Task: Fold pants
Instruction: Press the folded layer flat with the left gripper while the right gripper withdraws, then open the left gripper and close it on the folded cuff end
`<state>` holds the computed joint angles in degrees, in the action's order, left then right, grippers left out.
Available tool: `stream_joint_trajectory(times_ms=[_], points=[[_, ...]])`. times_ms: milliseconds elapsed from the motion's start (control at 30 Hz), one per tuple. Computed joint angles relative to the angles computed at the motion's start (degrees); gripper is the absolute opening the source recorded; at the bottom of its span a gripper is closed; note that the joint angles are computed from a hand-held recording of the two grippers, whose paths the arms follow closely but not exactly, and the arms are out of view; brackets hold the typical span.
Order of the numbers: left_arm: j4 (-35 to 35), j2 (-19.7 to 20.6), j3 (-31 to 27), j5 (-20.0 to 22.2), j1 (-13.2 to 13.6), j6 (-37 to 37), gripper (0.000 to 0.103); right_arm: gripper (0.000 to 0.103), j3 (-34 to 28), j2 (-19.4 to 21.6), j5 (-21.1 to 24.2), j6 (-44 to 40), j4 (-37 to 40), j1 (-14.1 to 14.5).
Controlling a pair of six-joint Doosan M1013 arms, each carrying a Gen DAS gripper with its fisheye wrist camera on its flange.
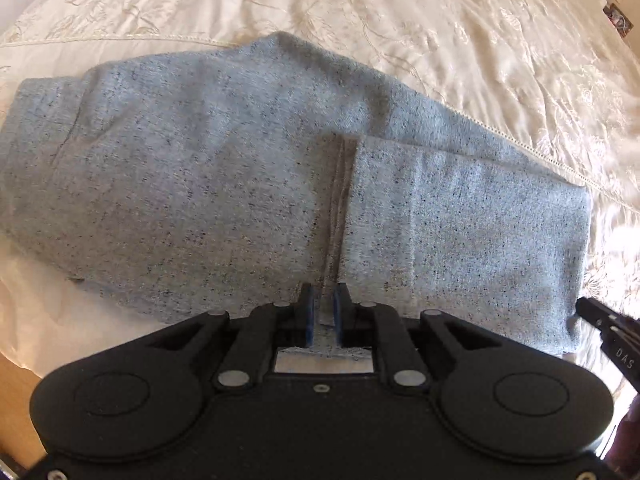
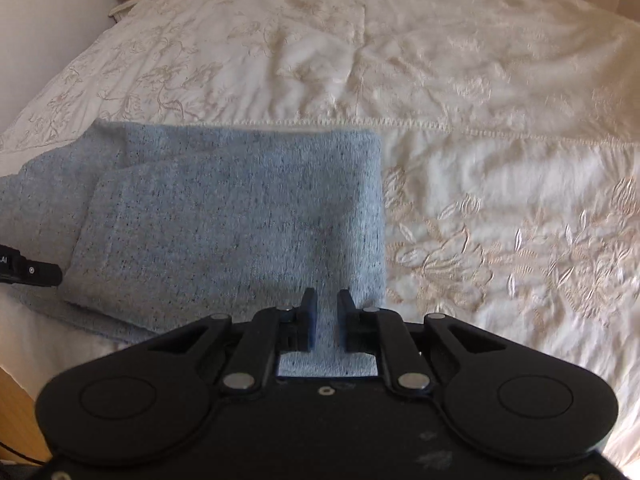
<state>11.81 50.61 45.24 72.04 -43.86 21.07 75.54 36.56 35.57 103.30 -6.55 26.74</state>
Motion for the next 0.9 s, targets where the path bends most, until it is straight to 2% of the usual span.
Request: stream_joint_trajectory(times_ms=[33, 100, 167, 233, 333, 433, 500, 567, 667, 767, 900], points=[[1.10, -1.08, 1.67, -0.57, -0.17, -1.33, 0.018, 0.013, 0.84, -0.69, -2.63, 1.19, -3.08, 0.52], [2.52, -2.96, 4.53, -1.33, -0.36, -4.55, 0.018, 0.013, 0.68, -1.12, -3.95, -3.02, -0.73, 0.77], [3.11, -4.98, 8.04, -2.77, -0.28, -7.40, 0.018, 0.015, -1.71, -0.20, -1.23, -8.20, 5.47, 0.69], [4.06, -6.51, 10.70, -2.85, -0.23, -9.20, 0.018, 0.016, -4.92, 1.15, 5.35, -14.79, 13.35, 0.56], [6.47, -8.65, 14.42, -2.85, -0.16, -11.42, 0.018, 0.015, -7.72, 2.52, 10.04, -16.64, 16.24, 1.62], [8.91, -11.31, 18.77, -3.62, 0.01, -12.94, 0.018, 0.012, -9.20, 3.42, 11.24, -17.69, 18.58, 3.29], [10.54, -13.11, 21.77, -4.99, 0.24, -13.65, 0.018, 0.010, -10.77, 4.31, 12.33, -15.88, 19.36, 4.63], [12.03, -15.09, 25.03, -6.42, 0.61, -13.87, 0.018, 0.003, -11.89, 5.06, 12.05, -13.57, 19.64, 5.77], [13.39, -17.39, 28.88, -7.55, 1.39, -14.39, 0.018, 0.001, -14.61, 6.79, 12.67, -8.48, 18.06, 7.70], [10.26, -19.12, 32.08, -10.09, 3.33, -11.79, 0.018, 0.001, -17.54, 8.87, 14.43, -1.80, 14.27, 9.56], [6.22, -20.73, 34.96, -11.59, 5.89, -7.26, 0.018, 0.001, -20.93, 11.84, 20.81, 6.19, 9.76, 11.47]])
